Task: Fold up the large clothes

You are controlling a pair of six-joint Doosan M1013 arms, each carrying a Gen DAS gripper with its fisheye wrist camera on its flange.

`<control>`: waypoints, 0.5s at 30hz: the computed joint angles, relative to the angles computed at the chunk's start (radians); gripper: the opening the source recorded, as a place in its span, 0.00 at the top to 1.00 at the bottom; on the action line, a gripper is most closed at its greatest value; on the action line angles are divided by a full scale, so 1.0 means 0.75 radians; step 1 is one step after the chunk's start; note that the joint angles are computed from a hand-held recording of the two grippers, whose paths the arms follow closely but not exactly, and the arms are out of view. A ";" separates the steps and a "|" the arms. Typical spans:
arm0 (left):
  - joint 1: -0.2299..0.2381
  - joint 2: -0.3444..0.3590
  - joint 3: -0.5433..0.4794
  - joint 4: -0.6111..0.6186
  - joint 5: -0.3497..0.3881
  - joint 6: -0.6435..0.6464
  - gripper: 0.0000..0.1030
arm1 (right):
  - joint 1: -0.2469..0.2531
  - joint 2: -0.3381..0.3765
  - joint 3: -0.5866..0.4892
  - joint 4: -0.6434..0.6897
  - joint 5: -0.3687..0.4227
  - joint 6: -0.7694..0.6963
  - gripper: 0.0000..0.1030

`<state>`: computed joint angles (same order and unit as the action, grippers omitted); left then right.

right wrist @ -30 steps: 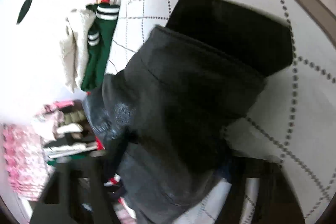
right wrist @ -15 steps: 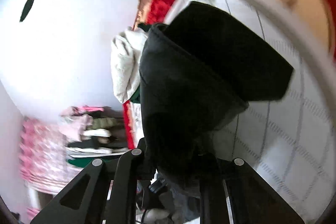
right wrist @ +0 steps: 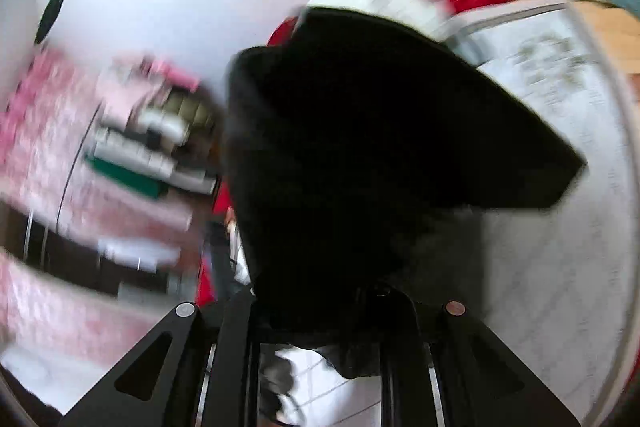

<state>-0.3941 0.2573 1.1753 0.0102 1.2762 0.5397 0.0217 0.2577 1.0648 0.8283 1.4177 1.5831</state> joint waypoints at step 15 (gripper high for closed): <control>0.072 -0.256 0.170 0.315 0.074 -0.249 0.01 | 0.296 0.107 0.039 0.036 0.483 -0.039 0.17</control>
